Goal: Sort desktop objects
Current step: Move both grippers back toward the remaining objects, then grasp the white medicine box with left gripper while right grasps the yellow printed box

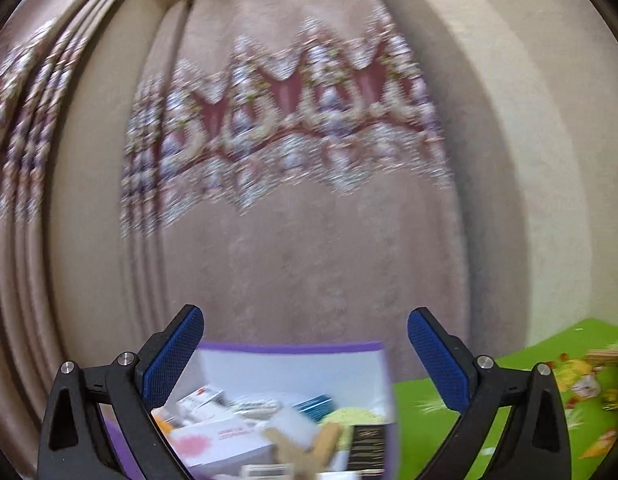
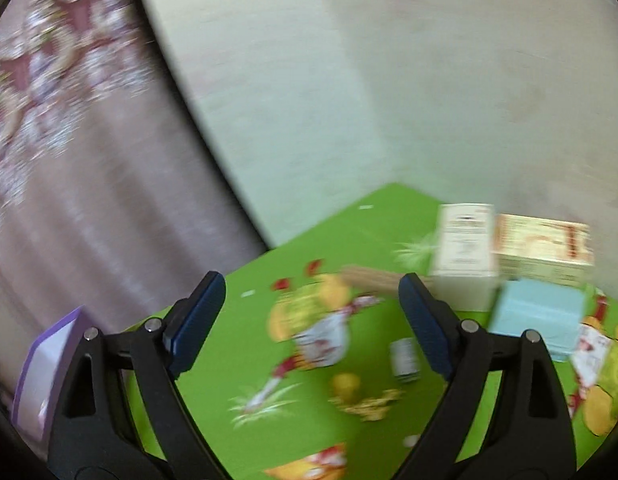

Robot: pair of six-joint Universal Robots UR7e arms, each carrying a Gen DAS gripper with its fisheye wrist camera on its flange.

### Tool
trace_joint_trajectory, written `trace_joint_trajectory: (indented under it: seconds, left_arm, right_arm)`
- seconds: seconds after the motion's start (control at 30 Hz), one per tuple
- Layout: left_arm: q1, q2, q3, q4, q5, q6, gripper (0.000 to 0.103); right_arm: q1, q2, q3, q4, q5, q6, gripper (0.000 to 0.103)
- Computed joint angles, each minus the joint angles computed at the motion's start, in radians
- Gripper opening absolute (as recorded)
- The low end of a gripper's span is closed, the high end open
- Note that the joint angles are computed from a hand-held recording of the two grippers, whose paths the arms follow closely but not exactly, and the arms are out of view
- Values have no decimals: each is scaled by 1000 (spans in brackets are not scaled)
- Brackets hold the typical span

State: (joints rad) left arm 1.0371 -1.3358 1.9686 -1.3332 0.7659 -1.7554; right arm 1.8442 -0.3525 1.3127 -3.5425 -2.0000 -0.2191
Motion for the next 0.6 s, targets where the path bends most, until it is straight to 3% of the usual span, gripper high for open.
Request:
trace_joint_trajectory:
  seconds: [0.13,0.3,0.43,0.6]
  left_arm:
    - [-28,35,-105,311,2,-193,103]
    - [-34,183,-344,833,54,-460,103]
    - [-18,362,-607,1251,137,-630,103]
    - [7,658,-1040,1775,241,-786,103]
  right_arm:
    - [-17,-16,4,-48,-118,88,89]
    - [-39,-42,12,-83,-231,180,89]
    - [-60,-79,49,-140,-258,269,89]
    - [-90,-124,91,-169,-269,392,91]
